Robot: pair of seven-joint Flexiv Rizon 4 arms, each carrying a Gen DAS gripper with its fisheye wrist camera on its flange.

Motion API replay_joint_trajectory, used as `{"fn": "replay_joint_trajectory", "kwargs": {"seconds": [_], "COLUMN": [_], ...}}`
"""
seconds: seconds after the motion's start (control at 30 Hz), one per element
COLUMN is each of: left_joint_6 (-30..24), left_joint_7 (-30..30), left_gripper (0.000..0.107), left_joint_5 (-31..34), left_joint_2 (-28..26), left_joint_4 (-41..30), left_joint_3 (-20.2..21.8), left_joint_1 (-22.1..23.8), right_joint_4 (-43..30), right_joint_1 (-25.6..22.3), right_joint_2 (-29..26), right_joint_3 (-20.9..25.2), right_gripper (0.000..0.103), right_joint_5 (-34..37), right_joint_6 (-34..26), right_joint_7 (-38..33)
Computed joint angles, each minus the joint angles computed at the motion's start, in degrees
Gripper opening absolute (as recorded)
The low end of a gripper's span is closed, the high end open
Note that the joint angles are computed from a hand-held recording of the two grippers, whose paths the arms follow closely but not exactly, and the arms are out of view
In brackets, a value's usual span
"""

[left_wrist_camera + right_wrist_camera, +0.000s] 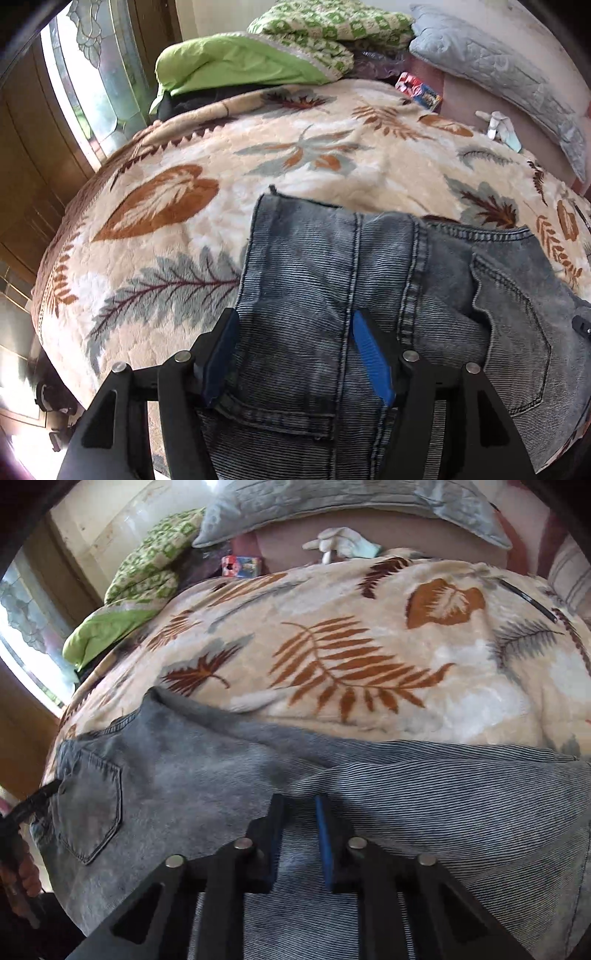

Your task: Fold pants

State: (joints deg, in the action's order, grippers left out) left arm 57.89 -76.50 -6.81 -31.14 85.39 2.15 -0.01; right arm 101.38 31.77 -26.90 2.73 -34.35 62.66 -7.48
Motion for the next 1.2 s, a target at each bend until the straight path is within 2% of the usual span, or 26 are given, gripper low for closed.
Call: {"fn": "replay_joint_trajectory", "kwargs": {"seconds": [0.1,0.2,0.27,0.33,0.4,0.47,0.53,0.6,0.67,0.77,0.83,0.93,0.97,1.03,1.1,1.13,1.2], "left_joint_6": [0.7,2.1,2.8,4.9,7.0,8.1,7.3,5.8,4.8,2.9,2.3,3.1,3.6,6.0,10.0,12.0,15.0], "left_joint_7": [0.6,0.8,2.0,2.1,1.9,2.5,2.6,2.5,1.7,1.2,1.4,1.6,1.6,2.1,3.5,5.2,10.3], "left_gripper": [0.065,0.065,0.065,0.065,0.065,0.065,0.065,0.065,0.065,0.066,0.073,0.075,0.075,0.075,0.075,0.075,0.075], "left_joint_5": [-0.4,0.7,-1.3,-2.1,-1.9,-2.0,-1.4,-1.0,0.4,1.2,0.4,0.0,-0.3,-1.1,-2.0,-3.3,-6.9], "left_joint_2": [0.4,0.8,1.3,1.6,1.7,1.6,1.1,0.4,-0.3,-0.9,-0.9,-0.6,-0.3,0.3,1.2,1.7,3.0], "left_joint_4": [0.6,1.3,2.1,2.8,3.1,3.2,2.3,1.3,0.1,-0.7,-0.5,0.3,0.7,1.9,3.7,4.9,7.5], "left_joint_3": [-0.3,0.1,-1.3,-1.5,-1.2,-1.4,-0.9,-0.5,0.5,1.0,0.4,0.1,-0.2,-0.8,-2.0,-3.4,-7.5], "left_joint_1": [0.3,-0.3,0.7,0.8,0.4,0.3,-0.3,-0.7,-1.4,-1.2,-0.3,0.2,0.3,0.7,1.2,2.0,4.0], "right_joint_4": [-0.4,-2.2,-6.2,-10.3,-17.6,-23.2,-26.8,-28.9,-28.7,-30.7,-30.3,-28.4,-26.8,-21.5,-17.6,-16.2,-11.9], "right_joint_1": [1.2,1.3,-0.3,-1.9,-4.3,-4.2,-3.4,-2.1,-1.8,-1.5,1.2,0.6,1.3,4.4,3.9,3.0,3.2], "right_joint_2": [0.9,0.3,-2.4,-6.0,-10.9,-14.4,-17.0,-18.6,-19.1,-19.8,-19.8,-19.1,-18.0,-14.5,-11.6,-10.2,-6.9], "right_joint_3": [-1.4,-2.1,0.2,2.9,9.0,10.8,10.8,8.8,7.4,6.3,1.2,1.1,-0.2,-5.5,-4.5,-2.8,-2.6], "right_gripper": [0.015,0.018,0.022,0.022,0.022,0.022,0.022,0.022,0.022,0.019,0.019,0.019,0.022,0.022,0.022,0.022,0.022], "right_joint_5": [-2.1,-6.7,-4.1,0.8,7.2,10.1,11.9,13.0,14.5,17.4,14.8,17.3,17.1,13.4,12.3,12.6,11.6], "right_joint_6": [-2.1,2.7,6.1,10.7,6.9,2.1,-0.7,-3.1,-0.4,-1.3,-1.3,3.6,4.6,7.4,9.6,9.4,9.4], "right_joint_7": [2.4,1.5,-3.4,-8.3,-16.1,-20.3,-22.7,-22.7,-23.4,-24.6,-21.8,-20.6,-19.0,-14.2,-14.0,-14.8,-14.1]}}
